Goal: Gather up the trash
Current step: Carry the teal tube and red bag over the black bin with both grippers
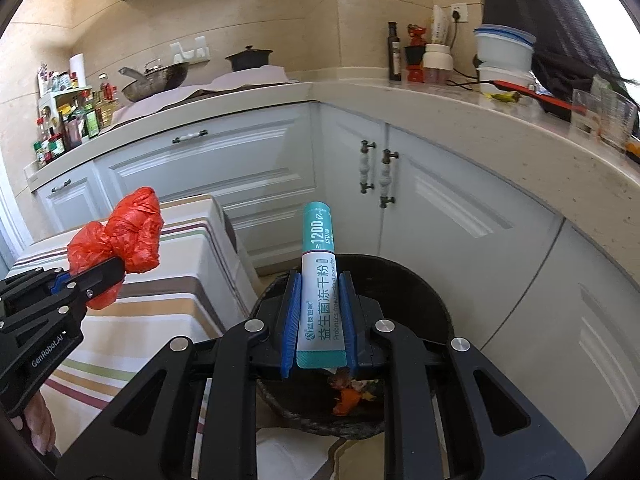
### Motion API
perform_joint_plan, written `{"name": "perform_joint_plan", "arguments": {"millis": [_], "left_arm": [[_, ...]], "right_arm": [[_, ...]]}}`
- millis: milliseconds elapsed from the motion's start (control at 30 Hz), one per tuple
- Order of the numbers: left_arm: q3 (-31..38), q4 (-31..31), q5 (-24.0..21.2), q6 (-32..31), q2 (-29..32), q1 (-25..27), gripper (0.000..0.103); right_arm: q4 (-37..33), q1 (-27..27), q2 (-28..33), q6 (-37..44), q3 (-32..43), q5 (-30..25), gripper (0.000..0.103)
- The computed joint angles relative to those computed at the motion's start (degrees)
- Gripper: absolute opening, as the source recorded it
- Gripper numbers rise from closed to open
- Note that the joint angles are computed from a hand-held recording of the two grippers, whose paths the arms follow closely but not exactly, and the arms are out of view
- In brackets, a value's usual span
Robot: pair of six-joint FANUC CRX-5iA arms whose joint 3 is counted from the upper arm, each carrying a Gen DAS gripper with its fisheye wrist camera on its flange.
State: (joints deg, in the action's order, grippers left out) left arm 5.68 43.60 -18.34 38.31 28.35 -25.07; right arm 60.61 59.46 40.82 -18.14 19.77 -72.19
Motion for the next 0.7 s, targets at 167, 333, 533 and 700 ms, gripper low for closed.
{"name": "perform_joint_plan", "arguments": {"millis": [167, 333, 533, 700], "left_arm": [[1.3, -0.3, -0.4, -0.1, 1.0, -0.9, 0.014], [2.1, -0.4, -0.3, 0.0, 1.6, -1.6, 0.013], [4.5, -2.0, -0.8, 1.8, 3.2, -2.2, 0.013], [6.7, -3.9, -1.9, 3.5, 4.6, -2.5, 0.014]], "right_arm": [[0.2, -0.1, -1.4, -1.7, -2.4, -0.4, 0.019], [0.3, -0.2, -2.3, -3.1, -4.1, -0.5, 0.019], [0.3, -0.7, -3.0, -4.6, -5.9, -0.5, 0.019], [0.0, -1.1, -3.5, -5.5, -7.0, -0.2, 0.019]]}}
